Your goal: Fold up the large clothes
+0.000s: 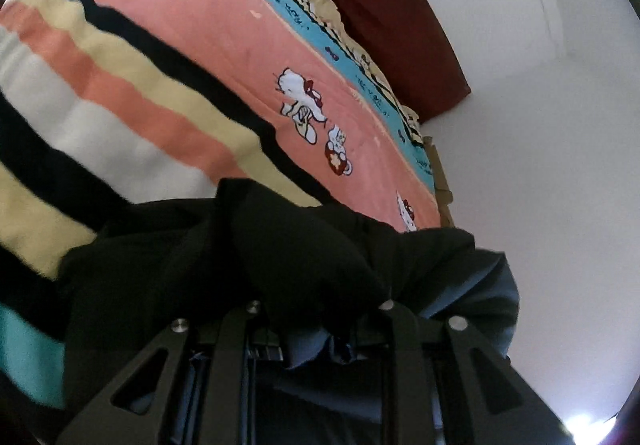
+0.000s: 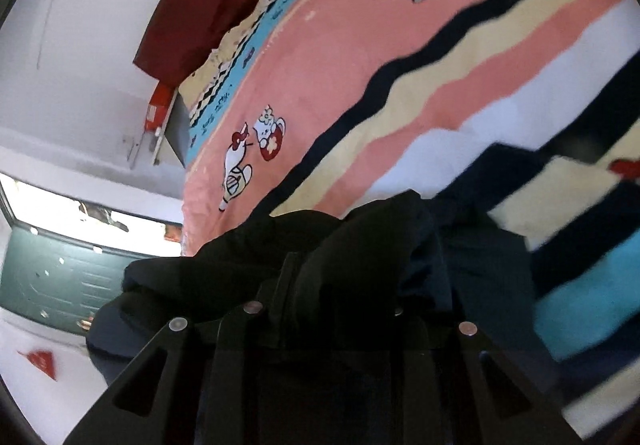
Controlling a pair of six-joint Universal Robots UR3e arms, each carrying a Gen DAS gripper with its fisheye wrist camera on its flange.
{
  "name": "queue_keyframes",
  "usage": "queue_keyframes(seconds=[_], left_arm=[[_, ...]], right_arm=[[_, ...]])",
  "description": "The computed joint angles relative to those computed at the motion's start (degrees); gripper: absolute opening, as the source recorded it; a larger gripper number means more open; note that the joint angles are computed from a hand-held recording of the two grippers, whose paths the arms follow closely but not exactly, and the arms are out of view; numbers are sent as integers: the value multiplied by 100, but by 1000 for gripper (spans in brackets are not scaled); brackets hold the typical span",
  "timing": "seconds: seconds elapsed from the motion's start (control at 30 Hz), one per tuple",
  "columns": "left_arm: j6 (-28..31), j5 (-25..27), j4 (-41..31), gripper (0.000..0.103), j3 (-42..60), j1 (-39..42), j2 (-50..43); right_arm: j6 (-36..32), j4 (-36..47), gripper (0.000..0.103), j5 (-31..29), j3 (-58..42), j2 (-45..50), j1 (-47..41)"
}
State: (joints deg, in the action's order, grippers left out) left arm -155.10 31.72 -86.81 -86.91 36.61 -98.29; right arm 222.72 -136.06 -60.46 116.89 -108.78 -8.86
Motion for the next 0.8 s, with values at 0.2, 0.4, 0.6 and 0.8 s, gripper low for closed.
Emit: queue_keyframes(seconds=[0.2, 0.4, 0.6, 0.8], left_arm=[[-66, -161, 147, 21, 88, -94, -373], [1047, -972, -2030, 62, 562, 517, -172], [2029, -1380, -4218, 64, 1671, 1139, -32], [2328, -420, -4507, 64, 2425, 1222, 730]], right_arm=[[-163, -269, 24, 165, 112, 254, -77], [83, -665, 57, 1071, 933, -511, -799], [-359, 659, 76, 1199, 619, -1637, -1402], [-936, 1989, 76, 240, -946, -1661, -692]])
